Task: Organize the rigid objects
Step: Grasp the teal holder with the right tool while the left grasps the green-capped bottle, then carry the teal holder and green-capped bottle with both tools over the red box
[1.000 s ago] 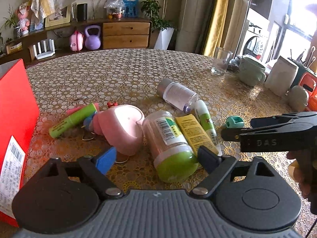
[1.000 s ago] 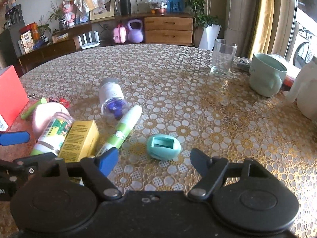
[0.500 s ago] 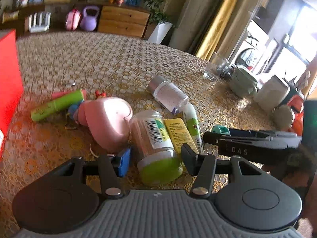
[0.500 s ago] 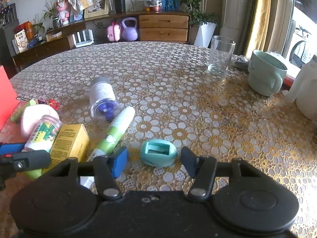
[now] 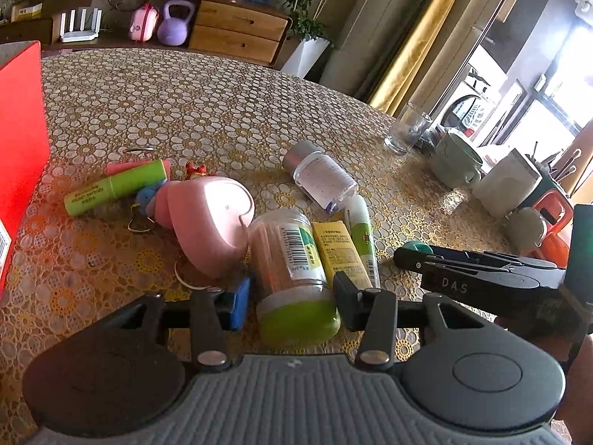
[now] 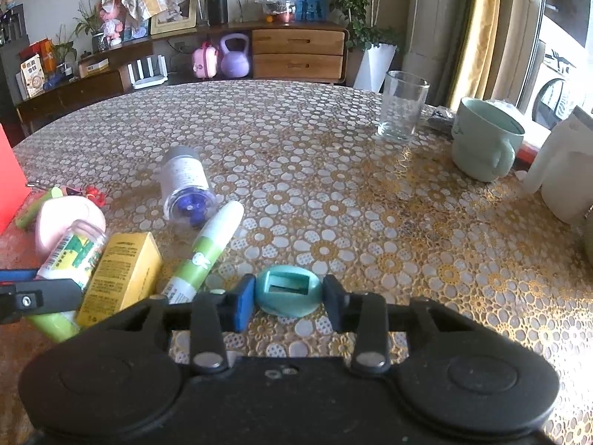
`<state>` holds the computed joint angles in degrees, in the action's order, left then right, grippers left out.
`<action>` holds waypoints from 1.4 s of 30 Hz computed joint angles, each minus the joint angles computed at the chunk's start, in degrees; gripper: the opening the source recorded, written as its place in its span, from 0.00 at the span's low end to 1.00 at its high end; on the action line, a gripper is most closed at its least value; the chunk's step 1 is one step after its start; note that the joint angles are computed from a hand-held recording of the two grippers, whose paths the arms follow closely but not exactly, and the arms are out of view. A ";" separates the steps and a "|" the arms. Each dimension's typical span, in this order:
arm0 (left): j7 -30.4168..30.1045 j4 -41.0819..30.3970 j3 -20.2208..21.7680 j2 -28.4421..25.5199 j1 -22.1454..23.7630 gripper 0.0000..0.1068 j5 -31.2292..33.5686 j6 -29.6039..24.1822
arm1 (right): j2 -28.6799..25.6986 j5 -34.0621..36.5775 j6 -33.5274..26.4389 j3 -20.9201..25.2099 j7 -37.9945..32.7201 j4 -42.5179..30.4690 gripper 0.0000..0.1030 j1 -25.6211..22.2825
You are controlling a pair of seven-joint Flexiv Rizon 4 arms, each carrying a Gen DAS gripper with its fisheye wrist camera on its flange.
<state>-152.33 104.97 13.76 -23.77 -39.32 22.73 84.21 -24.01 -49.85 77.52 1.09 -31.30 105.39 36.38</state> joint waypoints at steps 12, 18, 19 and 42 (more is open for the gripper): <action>-4.01 2.69 -0.32 4.74 -0.31 0.42 5.52 -2.14 | 6.43 0.25 -1.47 4.08 -1.06 4.93 0.37 -0.94; -6.54 4.89 -3.48 8.40 2.21 0.41 9.44 -4.03 | 9.44 1.66 -3.92 7.45 -2.70 6.23 0.37 -0.82; -6.97 5.46 -4.07 9.08 2.77 0.41 10.08 -3.97 | 9.91 1.93 -4.05 7.94 -2.78 6.40 0.37 -0.75; -2.00 19.92 -13.78 34.90 15.36 0.41 14.35 -8.19 | 11.92 5.47 -10.43 14.55 -9.44 -2.78 0.37 6.72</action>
<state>-154.33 124.89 -0.02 11.13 -23.96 37.08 76.02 -12.10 -44.39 67.09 15.64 -40.75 102.61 43.11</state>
